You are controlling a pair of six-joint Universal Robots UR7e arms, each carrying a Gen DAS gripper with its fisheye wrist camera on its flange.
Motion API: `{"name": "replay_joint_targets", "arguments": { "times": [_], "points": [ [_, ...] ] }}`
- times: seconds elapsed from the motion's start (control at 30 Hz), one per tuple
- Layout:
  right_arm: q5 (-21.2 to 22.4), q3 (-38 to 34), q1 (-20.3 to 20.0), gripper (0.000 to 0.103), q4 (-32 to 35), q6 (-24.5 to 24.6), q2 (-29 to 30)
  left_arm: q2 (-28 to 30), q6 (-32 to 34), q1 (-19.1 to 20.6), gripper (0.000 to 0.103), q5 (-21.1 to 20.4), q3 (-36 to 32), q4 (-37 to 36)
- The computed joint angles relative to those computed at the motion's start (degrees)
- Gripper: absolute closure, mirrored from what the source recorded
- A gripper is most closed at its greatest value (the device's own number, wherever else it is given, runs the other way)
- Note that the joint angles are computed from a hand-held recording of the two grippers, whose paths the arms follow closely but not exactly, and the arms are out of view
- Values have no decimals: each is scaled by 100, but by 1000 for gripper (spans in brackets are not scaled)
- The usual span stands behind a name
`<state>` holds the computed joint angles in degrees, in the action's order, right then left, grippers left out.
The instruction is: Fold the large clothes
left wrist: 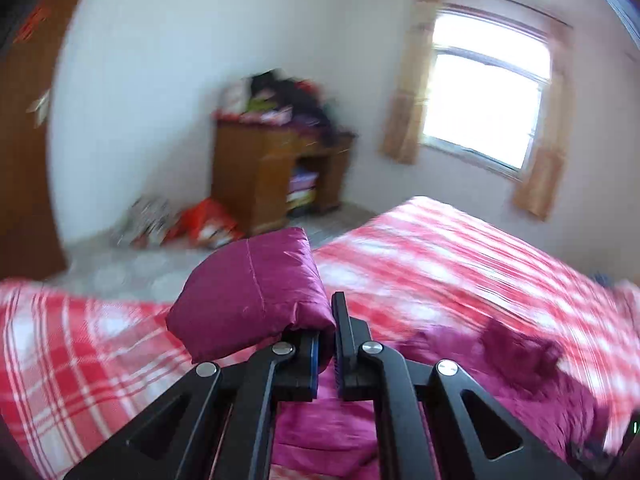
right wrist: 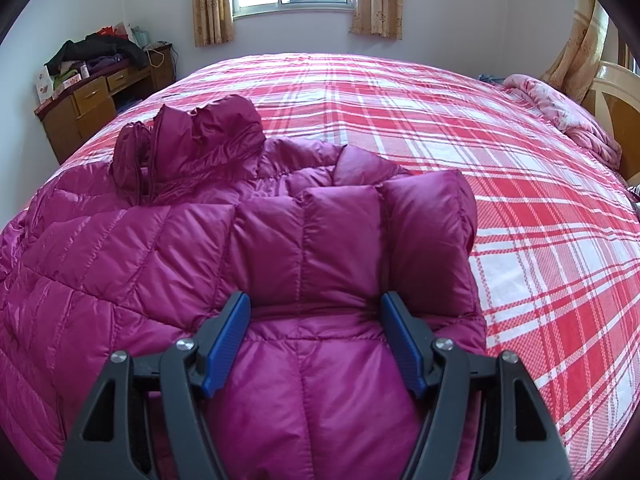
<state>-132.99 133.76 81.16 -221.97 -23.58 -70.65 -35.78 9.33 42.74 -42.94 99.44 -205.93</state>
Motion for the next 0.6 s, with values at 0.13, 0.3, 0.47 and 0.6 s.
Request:
{"name": "replay_joint_targets", "arguments": {
  "times": [0.13, 0.3, 0.47, 0.6],
  "points": [
    [27, 0, -8, 33, -2, 21, 6, 171, 268, -385, 98, -699, 188, 107],
    [105, 15, -40, 33, 26, 61, -26, 476, -26, -621, 98, -1283, 279, 725],
    [224, 40, -86, 31, 84, 115, -91, 807, -94, -763, 98, -1502, 326, 1377],
    [264, 50, -93, 30, 96, 144, -101, 925, -283, -775, 98, -1472, 224, 1961]
  ]
}}
